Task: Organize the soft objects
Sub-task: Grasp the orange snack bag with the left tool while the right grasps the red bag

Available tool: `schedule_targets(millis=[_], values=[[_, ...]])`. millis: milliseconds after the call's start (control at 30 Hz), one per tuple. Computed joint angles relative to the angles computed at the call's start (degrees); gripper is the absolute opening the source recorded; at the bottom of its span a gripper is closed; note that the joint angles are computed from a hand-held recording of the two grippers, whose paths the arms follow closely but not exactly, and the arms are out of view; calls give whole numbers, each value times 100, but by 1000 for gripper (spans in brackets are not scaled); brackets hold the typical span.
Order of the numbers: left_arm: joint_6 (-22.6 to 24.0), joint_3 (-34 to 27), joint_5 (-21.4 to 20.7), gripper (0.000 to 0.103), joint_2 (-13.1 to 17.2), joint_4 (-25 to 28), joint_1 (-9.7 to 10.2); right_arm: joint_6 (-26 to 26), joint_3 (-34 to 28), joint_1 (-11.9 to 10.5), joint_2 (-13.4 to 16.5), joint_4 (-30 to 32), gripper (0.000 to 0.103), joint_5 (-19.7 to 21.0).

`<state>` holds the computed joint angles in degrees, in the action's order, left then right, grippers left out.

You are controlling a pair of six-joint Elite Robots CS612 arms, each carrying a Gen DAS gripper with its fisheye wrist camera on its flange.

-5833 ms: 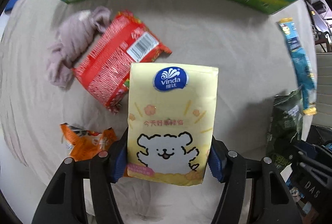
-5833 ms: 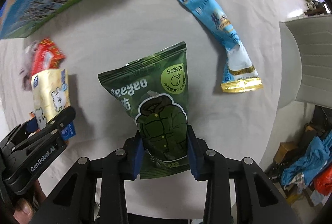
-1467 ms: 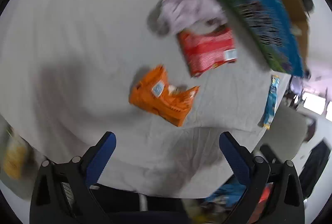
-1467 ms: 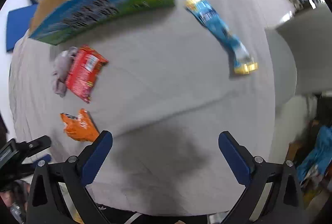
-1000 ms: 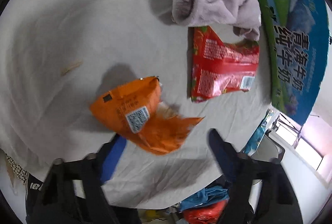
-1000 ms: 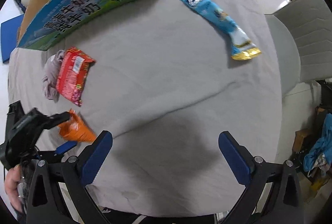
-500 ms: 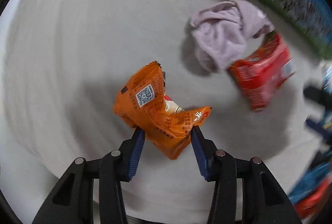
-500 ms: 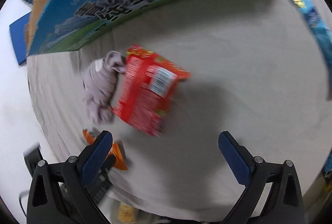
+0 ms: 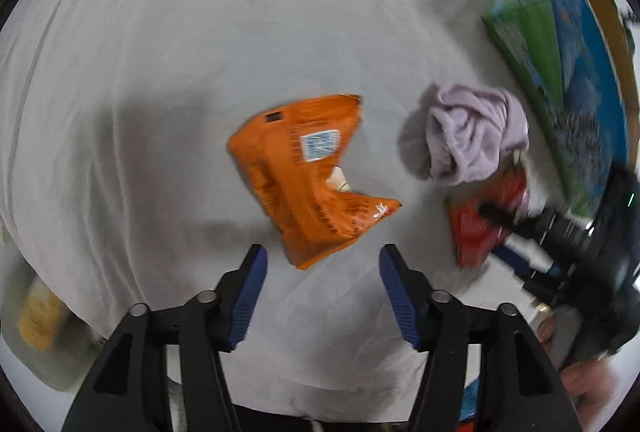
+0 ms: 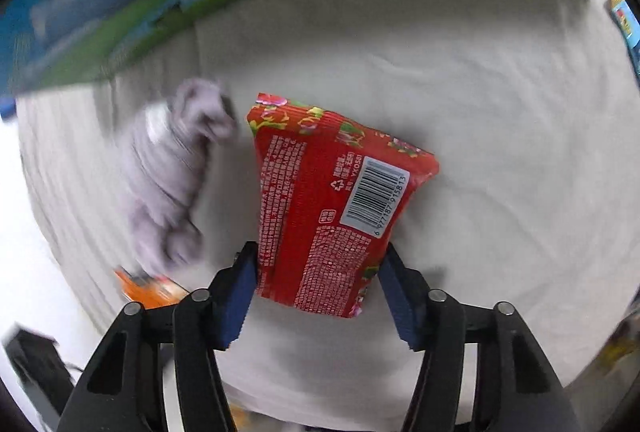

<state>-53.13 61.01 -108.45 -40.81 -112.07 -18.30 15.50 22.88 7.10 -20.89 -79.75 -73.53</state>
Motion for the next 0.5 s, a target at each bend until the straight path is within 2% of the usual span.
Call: schedule_targets(millis=[133,200,267,300,400,433,500], values=[[-566,286,-446,59,-24,-518,133,-568,258,24,-189,166,55,-541],[-751,481,-658,59,-41,-803,281,-716,450,20,-300,119,55,-647],[-1077,513,-808,59,40,-1111,341,-952,498,56,-341,113,55,-892],[-1119,473,-811,59,90,-1101,359,-1001,474,84,-332,105,56,-997],[-916,243,-718,58,238,-887,406,-1039,628,125,-407,-12,56,-1102],[-801,162,-655,54,272,-780,383,-1009,676,129,-427,-28,56,-1107],[-236,-101,-374,42,345,-382,299,-965,948,128,-534,-160,56,-1081]])
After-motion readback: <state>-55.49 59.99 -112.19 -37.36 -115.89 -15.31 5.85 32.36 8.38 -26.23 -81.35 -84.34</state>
